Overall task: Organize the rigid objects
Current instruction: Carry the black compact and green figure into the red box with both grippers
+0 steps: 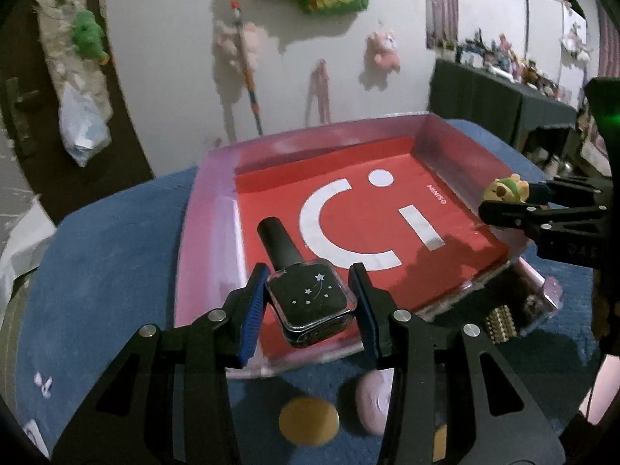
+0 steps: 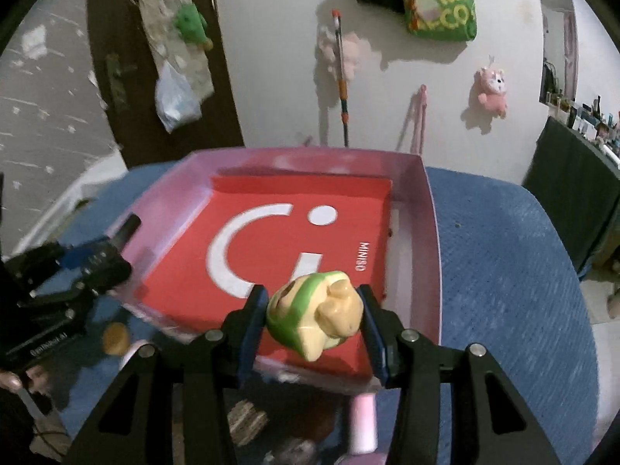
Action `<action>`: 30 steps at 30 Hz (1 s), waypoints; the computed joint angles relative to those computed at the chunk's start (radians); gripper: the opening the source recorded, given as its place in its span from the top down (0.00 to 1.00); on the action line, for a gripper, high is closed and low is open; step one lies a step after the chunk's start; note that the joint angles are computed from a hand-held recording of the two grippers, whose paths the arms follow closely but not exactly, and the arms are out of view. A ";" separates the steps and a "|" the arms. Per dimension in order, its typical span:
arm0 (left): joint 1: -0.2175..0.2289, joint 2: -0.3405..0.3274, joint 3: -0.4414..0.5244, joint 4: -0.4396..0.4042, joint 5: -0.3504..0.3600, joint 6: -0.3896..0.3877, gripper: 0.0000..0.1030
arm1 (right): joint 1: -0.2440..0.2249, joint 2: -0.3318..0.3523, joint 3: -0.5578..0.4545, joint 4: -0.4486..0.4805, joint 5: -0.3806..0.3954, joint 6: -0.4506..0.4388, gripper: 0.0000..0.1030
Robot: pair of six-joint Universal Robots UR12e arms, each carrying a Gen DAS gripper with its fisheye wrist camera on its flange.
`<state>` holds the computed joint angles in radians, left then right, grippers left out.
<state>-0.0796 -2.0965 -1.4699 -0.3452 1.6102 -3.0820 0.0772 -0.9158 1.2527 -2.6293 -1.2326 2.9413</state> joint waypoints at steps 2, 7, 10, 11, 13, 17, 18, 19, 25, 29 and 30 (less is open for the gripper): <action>0.000 -0.016 0.027 -0.043 0.005 0.008 0.61 | 0.004 0.019 -0.043 0.071 -0.016 -0.016 0.52; 0.001 -0.055 0.090 -0.167 0.004 0.043 0.61 | 0.022 0.052 -0.117 0.207 -0.097 -0.086 0.52; 0.004 -0.069 0.115 -0.227 -0.004 0.046 0.61 | 0.035 0.065 -0.144 0.243 -0.156 -0.130 0.52; 0.004 -0.073 0.121 -0.239 -0.002 0.047 0.61 | 0.037 0.069 -0.153 0.255 -0.166 -0.138 0.52; 0.005 -0.080 0.133 -0.257 0.007 0.048 0.61 | 0.038 0.073 -0.165 0.276 -0.172 -0.153 0.52; 0.010 -0.083 0.140 -0.280 0.004 0.043 0.61 | 0.037 0.069 -0.167 0.287 -0.164 -0.184 0.52; 0.011 -0.083 0.140 -0.284 0.005 0.045 0.61 | 0.037 0.068 -0.165 0.287 -0.158 -0.188 0.52; 0.010 -0.084 0.142 -0.288 0.010 0.048 0.61 | 0.039 0.067 -0.166 0.291 -0.159 -0.193 0.52; 0.007 -0.091 0.154 -0.305 0.021 0.055 0.61 | 0.058 0.082 -0.185 0.306 -0.249 -0.242 0.52; 0.010 -0.091 0.156 -0.317 0.011 0.052 0.61 | 0.065 0.086 -0.189 0.312 -0.289 -0.272 0.52; 0.010 -0.091 0.154 -0.316 0.011 0.054 0.61 | 0.067 0.087 -0.188 0.308 -0.300 -0.282 0.52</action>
